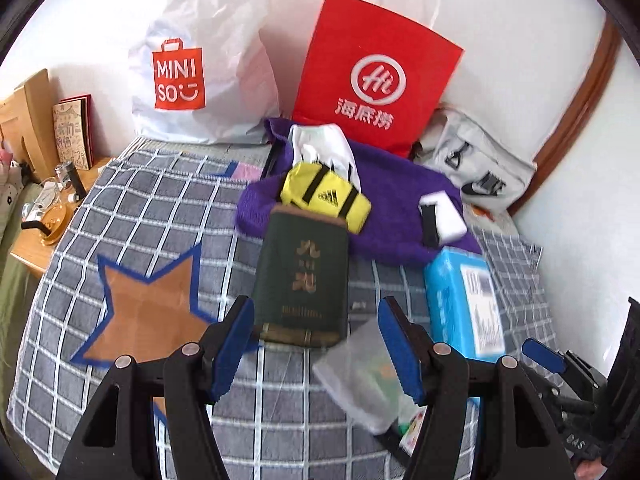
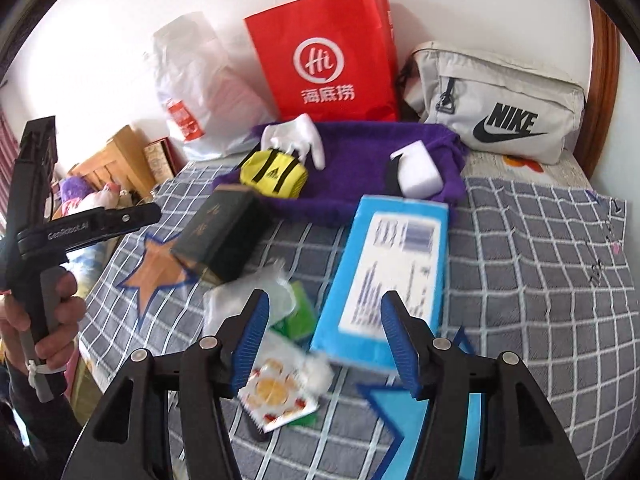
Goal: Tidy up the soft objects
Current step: 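Move the left tool past the dark green tin box while the right tool passes the blue tissue pack, then grasp the white snack packet with the right tool while the left tool approaches the white mesh bag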
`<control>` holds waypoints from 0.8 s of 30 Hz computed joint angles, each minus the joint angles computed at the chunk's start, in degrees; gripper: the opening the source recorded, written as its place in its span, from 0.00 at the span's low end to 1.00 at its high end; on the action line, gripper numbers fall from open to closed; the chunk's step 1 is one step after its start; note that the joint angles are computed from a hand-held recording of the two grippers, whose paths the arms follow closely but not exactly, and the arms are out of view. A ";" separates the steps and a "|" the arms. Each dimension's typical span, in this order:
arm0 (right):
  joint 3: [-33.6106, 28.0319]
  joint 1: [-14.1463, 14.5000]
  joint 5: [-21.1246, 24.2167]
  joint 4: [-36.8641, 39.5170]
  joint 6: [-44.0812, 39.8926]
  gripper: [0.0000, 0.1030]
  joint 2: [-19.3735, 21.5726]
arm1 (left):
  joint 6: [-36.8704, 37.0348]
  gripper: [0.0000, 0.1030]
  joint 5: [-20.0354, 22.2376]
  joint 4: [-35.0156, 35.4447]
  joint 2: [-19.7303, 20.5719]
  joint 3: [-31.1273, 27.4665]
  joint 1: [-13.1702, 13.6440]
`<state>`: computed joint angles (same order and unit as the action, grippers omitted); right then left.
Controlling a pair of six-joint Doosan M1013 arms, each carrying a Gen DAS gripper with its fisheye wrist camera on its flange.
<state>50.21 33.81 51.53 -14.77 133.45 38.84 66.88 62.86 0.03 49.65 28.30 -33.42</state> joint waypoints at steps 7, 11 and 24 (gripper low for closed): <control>4.18 2.38 -2.75 0.90 -4.01 0.65 -0.74 | 2.05 0.61 -7.14 -4.13 -5.12 11.32 -0.09; 5.48 3.10 -4.20 1.70 -6.65 0.65 -0.59 | 2.12 0.61 -8.77 -2.87 -6.71 14.51 -0.44; 4.71 3.84 -4.97 1.70 -9.41 0.71 1.47 | 1.88 0.61 -14.20 -5.31 -9.86 22.64 -0.15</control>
